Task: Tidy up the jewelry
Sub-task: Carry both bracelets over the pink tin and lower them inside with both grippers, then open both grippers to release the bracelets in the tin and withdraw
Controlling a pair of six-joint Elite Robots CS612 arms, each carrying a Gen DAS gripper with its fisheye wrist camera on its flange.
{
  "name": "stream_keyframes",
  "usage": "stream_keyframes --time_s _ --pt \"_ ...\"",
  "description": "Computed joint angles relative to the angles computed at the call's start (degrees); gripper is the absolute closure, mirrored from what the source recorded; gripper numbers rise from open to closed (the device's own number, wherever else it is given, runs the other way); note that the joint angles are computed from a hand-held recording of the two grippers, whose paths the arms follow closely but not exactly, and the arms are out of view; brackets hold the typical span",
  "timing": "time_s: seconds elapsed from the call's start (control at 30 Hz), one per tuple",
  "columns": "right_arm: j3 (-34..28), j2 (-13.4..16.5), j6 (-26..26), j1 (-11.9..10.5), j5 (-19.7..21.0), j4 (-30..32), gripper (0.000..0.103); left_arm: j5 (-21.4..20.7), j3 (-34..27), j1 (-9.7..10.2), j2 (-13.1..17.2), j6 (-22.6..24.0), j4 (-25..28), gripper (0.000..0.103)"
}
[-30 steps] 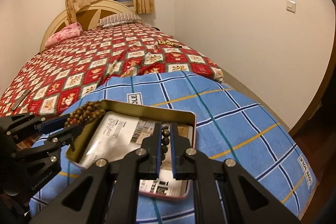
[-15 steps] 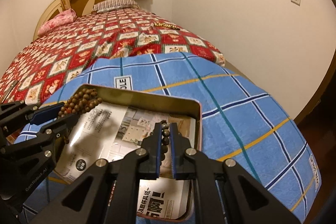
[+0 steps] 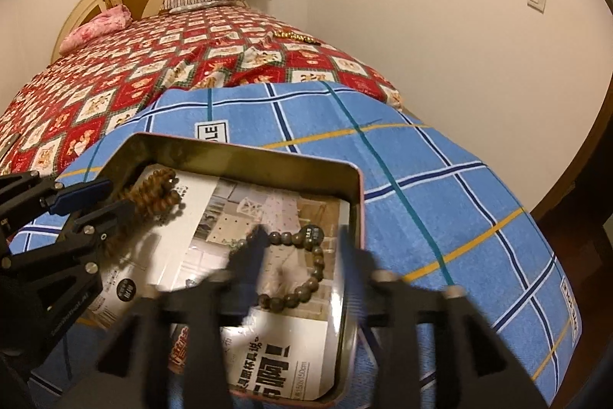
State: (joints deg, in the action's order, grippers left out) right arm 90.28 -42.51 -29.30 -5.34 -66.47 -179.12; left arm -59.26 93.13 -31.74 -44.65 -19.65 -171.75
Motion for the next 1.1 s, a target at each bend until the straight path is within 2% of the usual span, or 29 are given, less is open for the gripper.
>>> stream_keyframes --time_s 0.03,0.2,0.53,1.0,1.1 --pt "0.2 0.0 -0.5 0.1 -0.3 -0.4 0.055 -0.5 0.1 0.02 0.0 0.0 -0.2 0.064" --pt "1.3 -0.1 -3.4 0.5 -2.4 -2.6 0.055 -0.3 0.6 -0.35 -0.2 0.1 -0.3 0.060" --pt "3.5 -1.2 -7.3 0.3 -2.7 -2.6 0.054 0.0 3.2 -1.18 -1.1 -1.9 -3.2 0.058" --pt "5.8 -2.3 -8.5 -0.1 -2.2 -2.8 0.053 0.8 5.0 -2.17 -1.6 -3.2 -5.0 0.055" --pt "5.9 -2.5 -8.5 -0.2 -1.7 -2.4 0.048 0.5 4.9 -2.17 -1.6 -3.4 -4.6 0.054"
